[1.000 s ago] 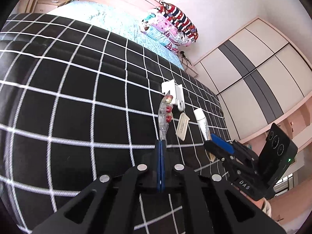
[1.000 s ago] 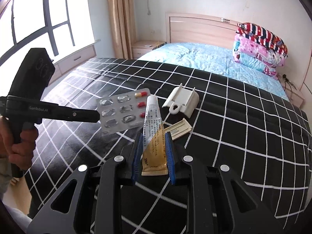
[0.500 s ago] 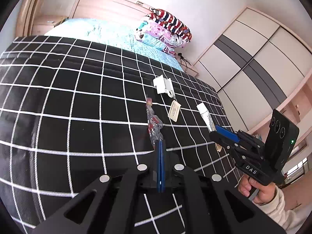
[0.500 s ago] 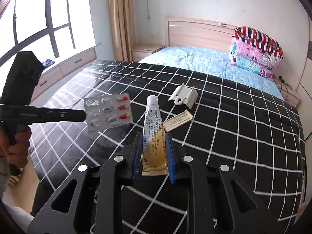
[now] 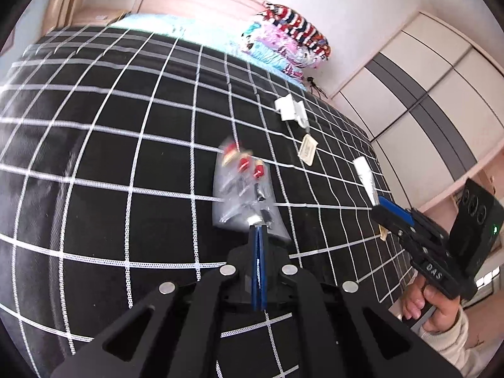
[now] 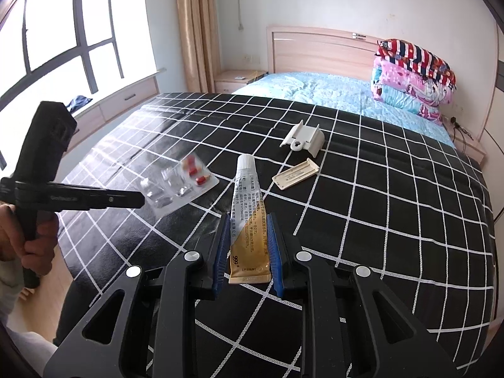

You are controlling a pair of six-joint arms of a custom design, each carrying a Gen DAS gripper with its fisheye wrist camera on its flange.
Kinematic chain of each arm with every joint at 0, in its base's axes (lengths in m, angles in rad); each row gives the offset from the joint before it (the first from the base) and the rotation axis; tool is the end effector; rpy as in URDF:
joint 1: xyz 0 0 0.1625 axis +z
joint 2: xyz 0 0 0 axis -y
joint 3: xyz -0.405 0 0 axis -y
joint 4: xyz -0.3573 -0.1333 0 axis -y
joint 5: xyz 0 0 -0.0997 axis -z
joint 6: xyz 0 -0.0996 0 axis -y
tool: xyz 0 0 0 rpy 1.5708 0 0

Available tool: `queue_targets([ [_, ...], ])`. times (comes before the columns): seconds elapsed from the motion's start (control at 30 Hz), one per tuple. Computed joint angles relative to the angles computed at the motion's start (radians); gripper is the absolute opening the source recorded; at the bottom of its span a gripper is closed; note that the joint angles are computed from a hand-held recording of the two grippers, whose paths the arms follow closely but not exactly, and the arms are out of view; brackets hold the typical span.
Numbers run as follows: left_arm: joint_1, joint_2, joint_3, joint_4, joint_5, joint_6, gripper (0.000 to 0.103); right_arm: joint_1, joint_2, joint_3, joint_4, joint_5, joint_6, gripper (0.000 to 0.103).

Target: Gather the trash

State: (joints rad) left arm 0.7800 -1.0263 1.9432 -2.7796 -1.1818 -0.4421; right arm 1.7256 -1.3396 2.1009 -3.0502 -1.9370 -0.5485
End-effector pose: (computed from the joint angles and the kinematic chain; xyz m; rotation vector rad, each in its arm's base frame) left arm -0.2701 -0.5078 0.1658 0.4225 2.8851 -0.6815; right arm 0.1717 -0.4668 0.3058 0.7054 -2.4323 0.8384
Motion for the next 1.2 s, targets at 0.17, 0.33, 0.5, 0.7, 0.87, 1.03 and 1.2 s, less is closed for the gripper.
queue_targets([
  [0.17, 0.037, 0.006, -0.017, 0.027, -0.039, -0.075, 0.001, -0.003, 0.002, 0.002, -0.001, 0.000, 0.003, 0.024],
  [0.33, 0.046, -0.007, -0.006, 0.022, -0.058, -0.103, 0.004, -0.005, 0.005, 0.004, -0.004, 0.001, 0.003, 0.024],
  [0.5, 0.029, -0.022, 0.034, -0.059, -0.066, -0.081, 0.066, -0.008, 0.008, 0.004, -0.004, 0.000, 0.009, 0.024],
  [0.7, 0.038, -0.005, 0.030, -0.107, -0.081, -0.081, 0.067, -0.009, 0.001, 0.011, -0.004, 0.007, 0.010, 0.024],
  [0.87, 0.057, 0.028, 0.011, -0.166, -0.125, -0.093, 0.067, -0.012, -0.001, 0.010, -0.002, 0.015, 0.013, 0.024],
  [1.03, 0.070, 0.054, 0.001, -0.231, -0.165, -0.113, 0.066, -0.012, 0.001, 0.010, -0.003, 0.018, 0.013, 0.024],
  [1.2, 0.092, 0.067, 0.004, -0.270, -0.251, -0.175, 0.056, -0.015, 0.003, 0.011, -0.001, 0.024, 0.015, 0.024],
])
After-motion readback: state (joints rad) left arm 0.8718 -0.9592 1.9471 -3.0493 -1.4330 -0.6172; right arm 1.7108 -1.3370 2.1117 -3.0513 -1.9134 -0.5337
